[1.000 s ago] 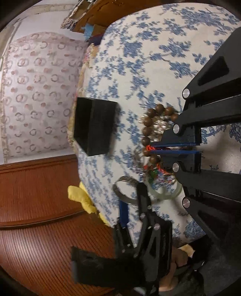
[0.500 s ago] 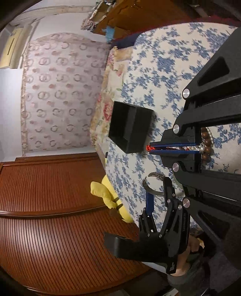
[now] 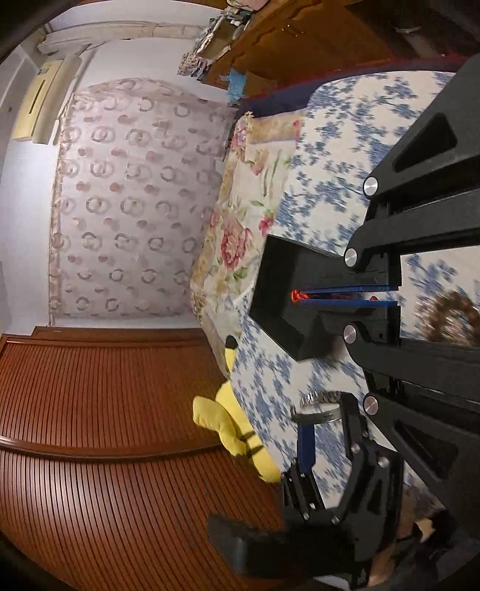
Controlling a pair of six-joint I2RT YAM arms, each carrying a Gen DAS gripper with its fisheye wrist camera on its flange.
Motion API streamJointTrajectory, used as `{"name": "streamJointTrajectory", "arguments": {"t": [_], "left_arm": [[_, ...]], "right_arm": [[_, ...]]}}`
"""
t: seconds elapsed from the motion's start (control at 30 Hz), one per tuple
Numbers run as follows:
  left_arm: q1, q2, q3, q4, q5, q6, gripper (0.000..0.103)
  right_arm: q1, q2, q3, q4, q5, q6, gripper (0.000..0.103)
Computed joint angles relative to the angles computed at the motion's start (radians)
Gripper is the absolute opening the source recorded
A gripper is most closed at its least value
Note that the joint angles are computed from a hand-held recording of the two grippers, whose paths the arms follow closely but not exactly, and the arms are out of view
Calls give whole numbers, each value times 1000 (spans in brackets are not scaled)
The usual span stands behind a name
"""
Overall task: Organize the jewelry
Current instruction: 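Carry both items to the black box and release them inside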
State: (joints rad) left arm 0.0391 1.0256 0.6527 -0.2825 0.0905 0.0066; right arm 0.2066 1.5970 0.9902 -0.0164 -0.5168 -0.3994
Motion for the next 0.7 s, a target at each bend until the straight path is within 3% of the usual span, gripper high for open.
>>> {"name": "streamJointTrajectory", "arguments": {"t": [0.37, 0.7], "left_arm": [[20, 282, 215, 64, -18, 23, 58], [21, 458, 391, 37, -10, -6, 58]], "right_arm": [[43, 184, 192, -12, 72, 28, 3], [24, 281, 285, -43, 24, 55, 3]]}}
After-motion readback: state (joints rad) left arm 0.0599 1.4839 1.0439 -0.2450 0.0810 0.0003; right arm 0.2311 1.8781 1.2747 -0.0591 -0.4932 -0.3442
